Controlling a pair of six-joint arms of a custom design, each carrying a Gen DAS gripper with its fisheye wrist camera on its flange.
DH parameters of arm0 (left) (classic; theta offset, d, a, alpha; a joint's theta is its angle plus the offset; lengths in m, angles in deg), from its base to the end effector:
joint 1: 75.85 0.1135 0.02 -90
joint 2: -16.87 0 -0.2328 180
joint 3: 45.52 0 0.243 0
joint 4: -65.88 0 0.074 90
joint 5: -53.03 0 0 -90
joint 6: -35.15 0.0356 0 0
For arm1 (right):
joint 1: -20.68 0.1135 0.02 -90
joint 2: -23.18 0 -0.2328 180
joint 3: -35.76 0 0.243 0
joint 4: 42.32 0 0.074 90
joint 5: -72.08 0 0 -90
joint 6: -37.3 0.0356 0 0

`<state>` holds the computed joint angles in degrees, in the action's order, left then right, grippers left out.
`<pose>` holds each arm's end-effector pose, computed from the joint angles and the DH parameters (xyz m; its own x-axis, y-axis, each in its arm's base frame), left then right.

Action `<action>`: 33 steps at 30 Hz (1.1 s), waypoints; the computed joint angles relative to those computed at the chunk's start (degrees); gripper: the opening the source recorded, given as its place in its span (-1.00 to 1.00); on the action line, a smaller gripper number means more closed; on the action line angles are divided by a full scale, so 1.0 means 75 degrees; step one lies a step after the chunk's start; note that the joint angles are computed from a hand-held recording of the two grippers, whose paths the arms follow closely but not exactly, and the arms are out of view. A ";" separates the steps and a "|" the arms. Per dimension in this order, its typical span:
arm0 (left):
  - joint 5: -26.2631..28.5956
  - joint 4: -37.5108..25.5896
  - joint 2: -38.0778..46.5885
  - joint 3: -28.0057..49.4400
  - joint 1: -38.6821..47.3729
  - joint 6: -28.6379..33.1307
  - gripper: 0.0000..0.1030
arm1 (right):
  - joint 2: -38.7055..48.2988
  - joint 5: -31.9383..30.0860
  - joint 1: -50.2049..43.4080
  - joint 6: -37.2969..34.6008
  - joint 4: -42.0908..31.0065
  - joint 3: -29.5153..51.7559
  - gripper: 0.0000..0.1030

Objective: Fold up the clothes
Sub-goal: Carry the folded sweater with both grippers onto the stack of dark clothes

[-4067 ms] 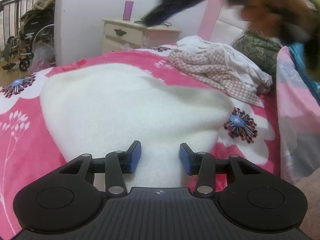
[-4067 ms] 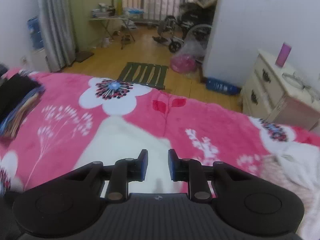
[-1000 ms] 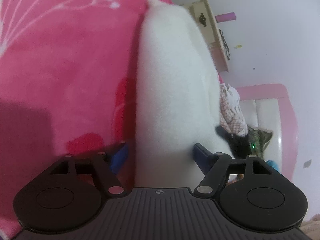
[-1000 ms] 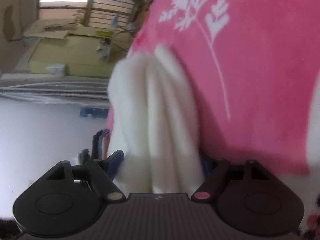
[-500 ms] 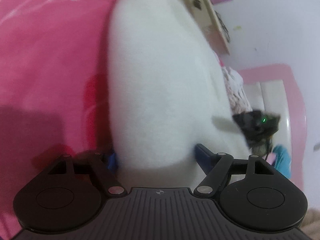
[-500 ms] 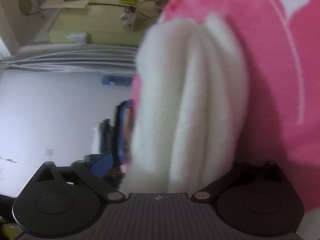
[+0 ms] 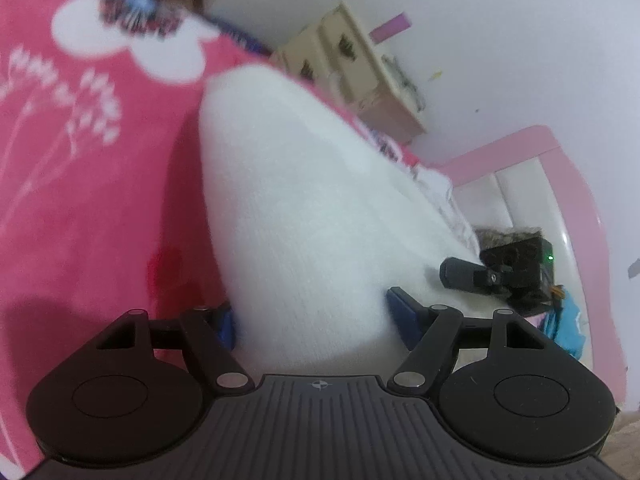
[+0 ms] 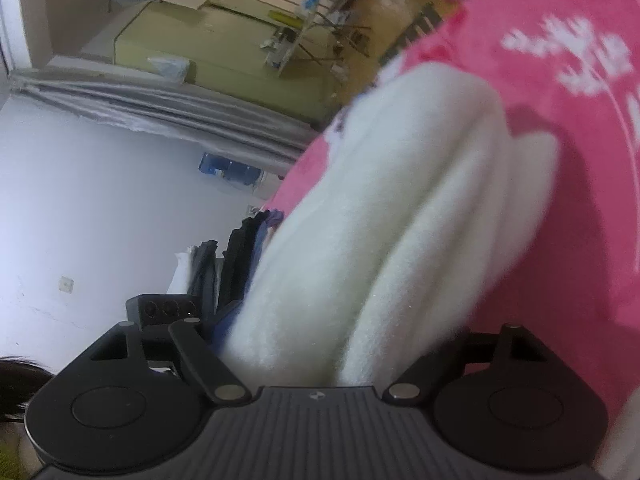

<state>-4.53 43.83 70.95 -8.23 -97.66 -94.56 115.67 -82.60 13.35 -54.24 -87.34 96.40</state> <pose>0.1759 -0.0910 0.1666 -0.8961 -0.2222 -0.3843 0.1676 0.6322 -0.7564 0.2588 -0.0008 0.1310 -0.9615 0.1121 -0.2507 -0.1750 0.4536 0.8739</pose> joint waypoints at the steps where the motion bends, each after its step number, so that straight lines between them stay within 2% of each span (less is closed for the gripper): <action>1: 0.0015 -0.0186 -0.0279 0.0024 0.0139 0.0047 0.40 | -0.0355 0.0125 0.0217 0.0386 0.0194 -0.0043 0.64; 4: 0.0131 -0.0718 -0.1024 0.0222 0.0682 0.0198 0.40 | -0.1124 0.0470 0.0942 0.1261 0.0420 0.0262 0.64; 8: 0.0156 -0.1096 -0.1912 0.0620 0.1330 0.0068 0.40 | -0.1141 0.0719 0.1997 0.2324 0.0359 0.1618 0.64; 11: 0.1237 -0.2004 -0.2544 0.1083 0.3103 0.0573 0.40 | -0.0486 0.1238 0.3084 0.2570 -0.0309 0.3529 0.64; 12: 0.1728 -0.2389 -0.2586 0.1356 0.3893 0.0876 0.40 | -0.0093 0.1385 0.3378 0.2310 -0.1012 0.4474 0.64; 13: 0.2289 -0.2737 -0.2489 0.1660 0.4777 0.1266 0.40 | 0.0419 0.1682 0.3849 0.2468 -0.1239 0.5434 0.64; 16: 0.3857 -0.4499 -0.1526 0.2986 0.7657 0.3171 0.40 | 0.2126 0.2327 0.5134 0.2961 -0.1854 0.8314 0.64; 17: 0.4245 -0.5454 -0.0895 0.3637 0.8617 0.4262 0.40 | 0.2800 0.2512 0.5565 0.3192 -0.1819 0.9274 0.64; 18: 0.4649 -0.6721 -0.0018 0.4440 0.9577 0.5844 0.40 | 0.3431 0.2676 0.5943 0.3305 -0.1960 1.0234 0.64; 19: 0.4754 -0.7830 0.0856 0.5232 1.0304 0.7244 0.40 | 0.4040 0.2774 0.6280 0.3396 -0.2184 1.1170 0.64; 20: 0.4748 -0.8732 0.1682 0.6005 1.0920 0.8397 0.40 | 0.4610 0.2921 0.6649 0.3740 -0.1806 1.1769 0.64; 22: 0.4578 -0.9968 0.3178 0.7505 1.1893 1.0018 0.40 | 0.5391 0.2993 0.7177 0.4521 -0.0708 1.2210 0.63; 24: 0.4262 -1.0664 0.4375 0.8487 1.2489 1.1240 0.41 | 0.6177 0.3149 0.7654 0.5359 0.0596 1.2549 0.63; 26: 0.3888 -1.0837 0.5306 0.9148 1.2844 1.1929 0.41 | 0.6485 0.3420 0.8048 0.6226 0.2408 1.1638 0.62; 27: 0.3674 -1.0515 0.5567 0.9075 1.2911 1.2038 0.42 | 0.6689 0.3571 0.8196 0.6480 0.3025 1.1255 0.62; 29: 0.2911 -0.8988 0.5739 0.8113 1.2788 1.1588 0.42 | 0.7336 0.3955 0.8504 0.7082 0.3937 1.0992 0.60; 30: 0.2456 -0.8210 0.5861 0.7637 1.2671 1.1299 0.42 | 0.7762 0.4118 0.8642 0.7277 0.4092 1.1122 0.60; 31: 0.2023 -0.7537 0.6009 0.7244 1.2556 1.1018 0.42 | 0.8260 0.4244 0.8762 0.7237 0.3723 1.1554 0.58; 32: 0.1810 -0.7103 0.6075 0.6936 1.2495 1.0816 0.45 | 0.8607 0.4371 0.8873 0.7098 0.3515 1.1786 0.56; 33: 0.1966 -0.6847 0.6076 0.6673 1.2539 1.0865 0.45 | 0.8642 0.4431 0.8942 0.6947 0.3607 1.1635 0.56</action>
